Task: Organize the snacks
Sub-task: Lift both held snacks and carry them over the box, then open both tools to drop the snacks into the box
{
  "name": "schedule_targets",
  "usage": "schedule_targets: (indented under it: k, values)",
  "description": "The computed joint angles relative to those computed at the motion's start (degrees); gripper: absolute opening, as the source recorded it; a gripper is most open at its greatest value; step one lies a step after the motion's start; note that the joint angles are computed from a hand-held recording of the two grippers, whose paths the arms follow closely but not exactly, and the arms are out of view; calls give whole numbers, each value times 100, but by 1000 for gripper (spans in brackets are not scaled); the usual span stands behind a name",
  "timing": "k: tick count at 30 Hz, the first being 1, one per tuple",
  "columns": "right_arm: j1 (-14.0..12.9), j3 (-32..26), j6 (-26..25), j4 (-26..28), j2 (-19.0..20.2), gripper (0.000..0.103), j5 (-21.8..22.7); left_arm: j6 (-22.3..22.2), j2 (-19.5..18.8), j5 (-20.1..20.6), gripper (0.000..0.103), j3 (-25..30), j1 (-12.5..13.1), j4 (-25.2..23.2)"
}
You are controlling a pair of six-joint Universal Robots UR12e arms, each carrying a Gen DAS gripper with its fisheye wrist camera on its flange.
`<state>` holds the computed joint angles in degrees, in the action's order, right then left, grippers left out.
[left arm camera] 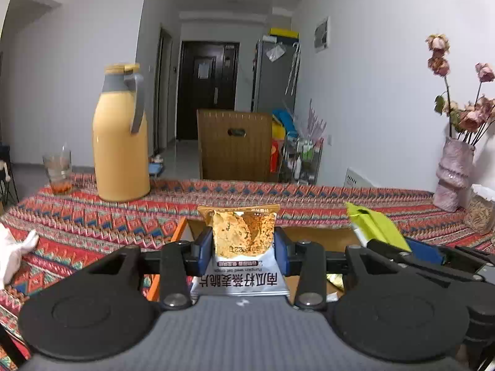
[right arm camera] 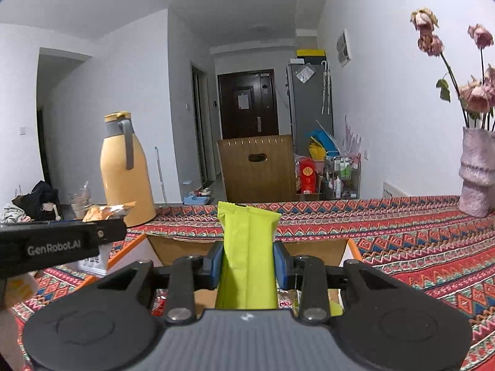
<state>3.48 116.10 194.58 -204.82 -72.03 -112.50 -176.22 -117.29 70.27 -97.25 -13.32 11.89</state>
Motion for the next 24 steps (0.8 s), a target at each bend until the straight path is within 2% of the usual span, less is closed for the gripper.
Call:
schedule_targets:
  k: [5,12,14,16,17,18,19,20,21,22,24]
  values:
    - [-83,-20,178,265,48,33,141,50,-83,51,41,101,2,-299]
    - [-58,-24,120,399,81,33,169,53,-75,135,42,43,-5,-257]
    - [-51,-19,137,402,80,33,138,-21,-68,226,47,16,-18,-172]
    - [-51,-40,186,479,83,34,95,-75,-65,273,71,-10,-19,-58]
    - [-49,-44,225,512,84,34,43,-105,-64,339,78,-24,-28,20]
    - [-56,-44,264,558,74,43,37,-136,-63,411,90,-40,-40,103]
    - [-61,-40,315,572,70,61,21,-173,-63,462,100,-51,-47,176]
    - [-65,-26,341,556,65,71,-4,-216,-65,506,103,-48,-52,209]
    - [-60,-21,362,537,66,87,-51,-262,-63,577,103,-53,-61,229]
    - [-55,-14,371,503,69,98,-90,-269,-53,587,103,-51,-62,194]
    - [-46,-4,397,452,73,103,-136,-311,-44,576,103,-39,-56,98]
